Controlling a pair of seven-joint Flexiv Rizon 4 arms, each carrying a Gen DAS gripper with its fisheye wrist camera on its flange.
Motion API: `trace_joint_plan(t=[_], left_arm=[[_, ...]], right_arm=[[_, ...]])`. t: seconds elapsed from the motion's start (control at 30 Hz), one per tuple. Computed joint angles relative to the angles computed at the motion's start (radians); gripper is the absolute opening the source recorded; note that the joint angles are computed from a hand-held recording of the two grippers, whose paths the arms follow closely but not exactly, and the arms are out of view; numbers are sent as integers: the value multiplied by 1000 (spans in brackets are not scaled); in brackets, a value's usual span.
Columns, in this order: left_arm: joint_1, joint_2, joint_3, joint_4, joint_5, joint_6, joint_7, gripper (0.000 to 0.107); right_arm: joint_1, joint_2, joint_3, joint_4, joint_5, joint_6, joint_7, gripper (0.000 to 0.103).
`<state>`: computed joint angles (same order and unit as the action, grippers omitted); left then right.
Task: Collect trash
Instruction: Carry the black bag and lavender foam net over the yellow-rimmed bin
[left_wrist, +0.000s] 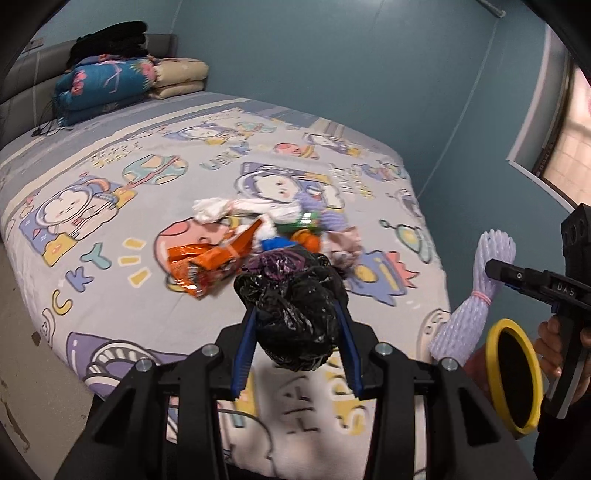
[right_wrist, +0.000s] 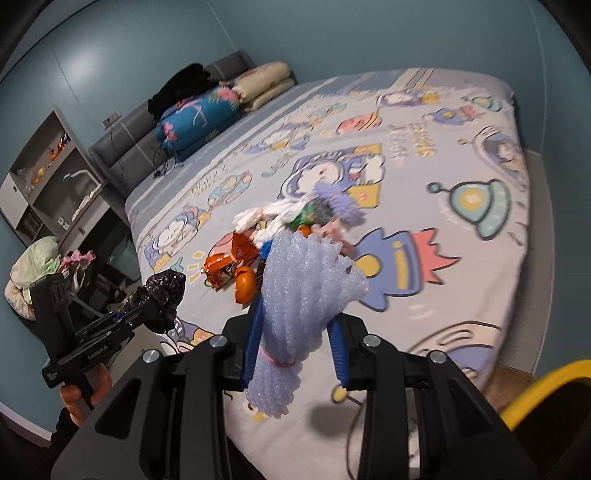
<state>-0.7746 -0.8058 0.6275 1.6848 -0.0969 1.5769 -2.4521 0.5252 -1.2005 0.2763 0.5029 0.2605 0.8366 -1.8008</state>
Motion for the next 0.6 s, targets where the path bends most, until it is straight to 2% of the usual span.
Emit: trace_joint_plan(t=[0.1,0.17,0.3,0.47,0.6], left_arm=[[-24,-5,20,-54,23,-53,13,38],[-15,-1,2,-94,50,-78,20,38],[43,8,-87,-172,93,-108,47,38],[129,-16,-227,-316,135,-182,119,38],[195,-62,-349,-456,163,-251,199,38]], right_arm=[[-32,75,2,140,18,101,-17,31],[-49,109,2,205,14,158,-11,31],[-95,179,16,339,4,288,-1,31],[-137,226,14,427,-43,382,65,31],[-127,265,-73,507,-99,476,194,32]])
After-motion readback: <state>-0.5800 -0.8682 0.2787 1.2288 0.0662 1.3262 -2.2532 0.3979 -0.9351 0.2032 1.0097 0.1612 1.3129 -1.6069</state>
